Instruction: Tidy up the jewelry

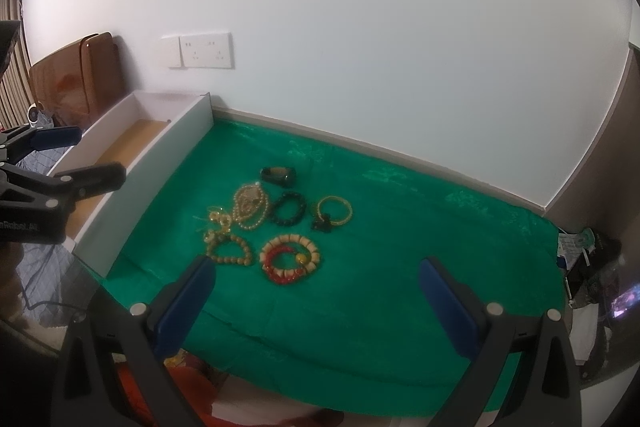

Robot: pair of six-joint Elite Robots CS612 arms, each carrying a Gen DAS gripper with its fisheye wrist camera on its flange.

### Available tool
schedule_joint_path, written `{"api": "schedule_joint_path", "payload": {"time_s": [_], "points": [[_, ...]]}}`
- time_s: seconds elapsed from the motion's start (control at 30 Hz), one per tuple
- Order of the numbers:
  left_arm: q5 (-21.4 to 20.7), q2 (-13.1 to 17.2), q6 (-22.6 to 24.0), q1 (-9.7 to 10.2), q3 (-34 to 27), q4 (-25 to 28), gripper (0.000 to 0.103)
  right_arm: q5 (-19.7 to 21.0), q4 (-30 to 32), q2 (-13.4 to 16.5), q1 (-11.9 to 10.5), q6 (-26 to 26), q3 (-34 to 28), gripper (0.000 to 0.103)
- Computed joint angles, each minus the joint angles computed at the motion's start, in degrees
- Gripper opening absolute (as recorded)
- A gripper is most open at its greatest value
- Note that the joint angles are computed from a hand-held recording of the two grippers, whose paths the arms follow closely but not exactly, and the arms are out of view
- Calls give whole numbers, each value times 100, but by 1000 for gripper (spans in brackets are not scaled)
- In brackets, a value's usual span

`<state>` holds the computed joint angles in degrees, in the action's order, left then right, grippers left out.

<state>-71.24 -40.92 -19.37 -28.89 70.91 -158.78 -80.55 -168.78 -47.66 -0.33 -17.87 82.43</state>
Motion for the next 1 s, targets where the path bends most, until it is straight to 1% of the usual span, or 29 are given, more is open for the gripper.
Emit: {"api": "schedule_joint_path", "payload": {"time_s": [0.23, 0.63, 0.87, 1.0], "points": [[-7, 7, 51, 1, -21, 40, 103, 33, 22, 25, -2, 37, -32, 103], [19, -10, 7, 15, 7, 59, 103, 132, 68, 45, 5, 36, -77, 103], [60, -49, -128, 51, 80, 79, 103, 219, 78, 68, 4, 5, -111, 103], [68, -46, -117, 70, 83, 95, 103, 250, 28, 85, -8, -34, -140, 103]]}}
